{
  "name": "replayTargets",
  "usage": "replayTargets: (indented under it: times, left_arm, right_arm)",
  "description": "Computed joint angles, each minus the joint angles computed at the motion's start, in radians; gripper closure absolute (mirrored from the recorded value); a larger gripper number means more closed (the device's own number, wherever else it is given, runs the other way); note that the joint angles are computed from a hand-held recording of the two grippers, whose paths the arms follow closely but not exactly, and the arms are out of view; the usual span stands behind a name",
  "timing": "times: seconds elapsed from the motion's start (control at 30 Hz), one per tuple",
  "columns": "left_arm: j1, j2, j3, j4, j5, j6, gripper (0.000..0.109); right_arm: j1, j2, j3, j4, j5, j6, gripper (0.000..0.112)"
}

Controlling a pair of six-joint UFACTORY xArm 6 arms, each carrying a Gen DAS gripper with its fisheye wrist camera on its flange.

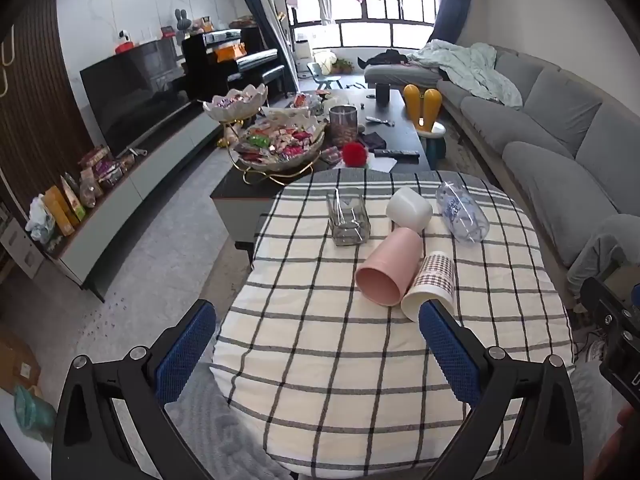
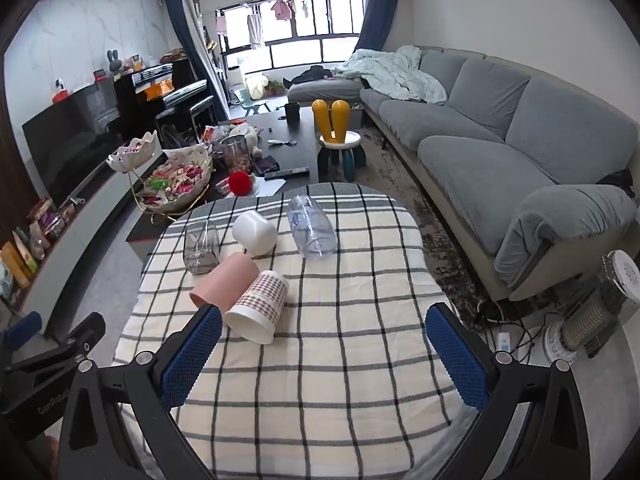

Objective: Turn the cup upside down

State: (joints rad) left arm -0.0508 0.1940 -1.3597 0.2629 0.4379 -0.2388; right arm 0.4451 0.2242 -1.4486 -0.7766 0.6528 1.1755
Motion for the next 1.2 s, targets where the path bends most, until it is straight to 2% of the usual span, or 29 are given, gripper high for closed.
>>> replayTargets:
  times: [0.13,0.23,0.3,1.2]
  left_arm:
    - [0.009,0.022,-0.028,-0.056,0.006,0.052,0.006]
    - [0.010,-0.027,0.025,0.071,-0.050,-0.045,0.006]
    - [0.003,-0.014,-0.015,0.060,-0.010,-0.036,0.006]
    - [0.005,-0.028,0.018,0.075,-0.037,-0.046,0.006]
  right_arm:
    - [0.002,-0.001,-0.002,-0.003,0.006,0.001,0.010]
    - [0.005,-0.003,-0.006,-0.014,0.008,0.008,0.010]
    - [0.007,-0.003,-0.011,-0.022,0.009,0.013,0.010]
    - [0.007,-0.013,-0.002,-0.041,-0.003,0.025,0.010]
